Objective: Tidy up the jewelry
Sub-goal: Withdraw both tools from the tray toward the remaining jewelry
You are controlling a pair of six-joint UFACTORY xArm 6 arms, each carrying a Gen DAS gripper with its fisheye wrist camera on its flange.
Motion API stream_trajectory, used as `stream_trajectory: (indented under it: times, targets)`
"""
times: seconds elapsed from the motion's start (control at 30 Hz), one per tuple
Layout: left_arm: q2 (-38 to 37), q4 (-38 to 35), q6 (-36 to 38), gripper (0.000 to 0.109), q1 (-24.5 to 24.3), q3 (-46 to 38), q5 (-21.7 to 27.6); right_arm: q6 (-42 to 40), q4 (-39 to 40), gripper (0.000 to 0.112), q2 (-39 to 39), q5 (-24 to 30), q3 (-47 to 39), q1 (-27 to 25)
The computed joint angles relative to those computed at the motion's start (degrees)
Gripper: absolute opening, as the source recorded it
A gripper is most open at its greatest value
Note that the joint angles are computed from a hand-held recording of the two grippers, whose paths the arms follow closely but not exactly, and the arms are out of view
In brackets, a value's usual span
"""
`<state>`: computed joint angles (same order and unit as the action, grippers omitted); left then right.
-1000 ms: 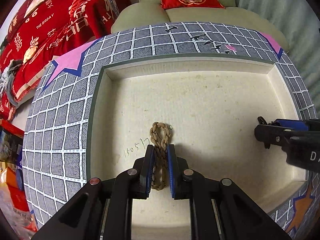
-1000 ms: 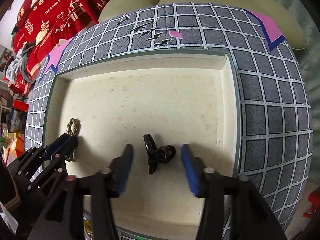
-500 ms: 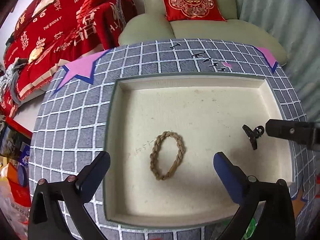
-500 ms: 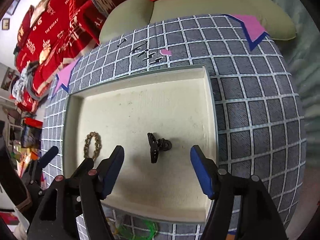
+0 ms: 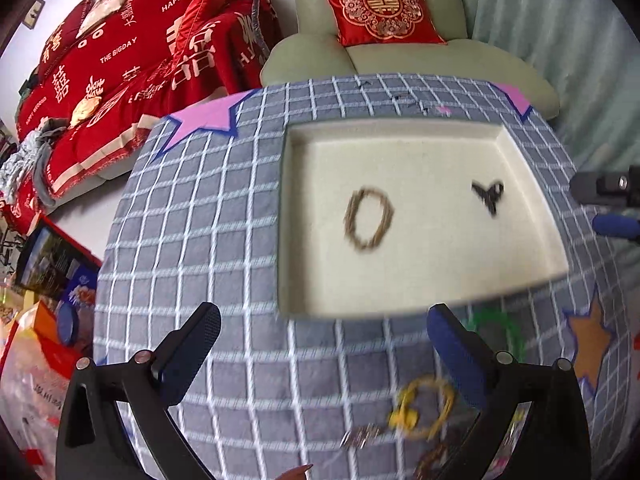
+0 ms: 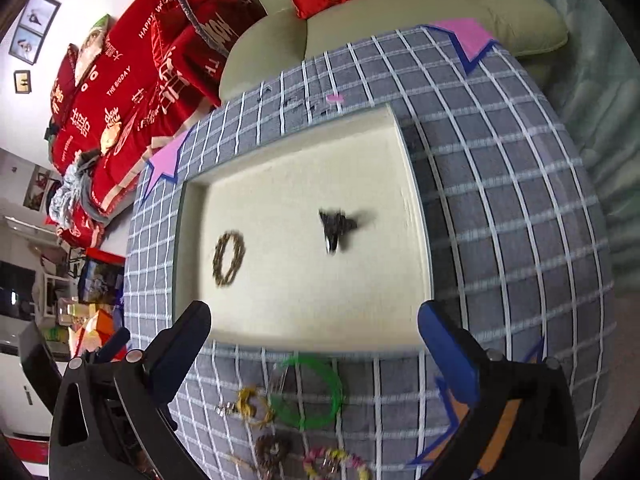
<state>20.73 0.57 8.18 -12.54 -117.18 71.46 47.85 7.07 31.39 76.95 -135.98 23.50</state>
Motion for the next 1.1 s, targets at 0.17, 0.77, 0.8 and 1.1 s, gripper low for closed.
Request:
stream_trajectory:
  times: [0.17, 0.77, 0.8, 1.1]
  targets:
    - [-8.8, -2.0, 1.2, 0.103, 2.0, 12.0, 0.3, 1.5, -0.8, 0.103, -5.0, 1.2, 7.0, 2.4]
    - [-21.6, -7.9, 7.1, 0.103, 4.8, 30.0, 4.5, 9.3, -2.0, 0.103, -20.4, 5.0, 33.3, 9.3]
    - [-21.5, -8.5, 7.4, 0.103, 4.7, 30.0, 4.6, 9.7, -2.1, 0.103, -20.8, 5.3, 34.1, 9.6]
    - [-19.8, -10.8, 10.1, 0.095, 1.9, 29.3, 4.9, 10.2, -4.5, 0.098, -22.1, 6.3, 38.0, 11.7]
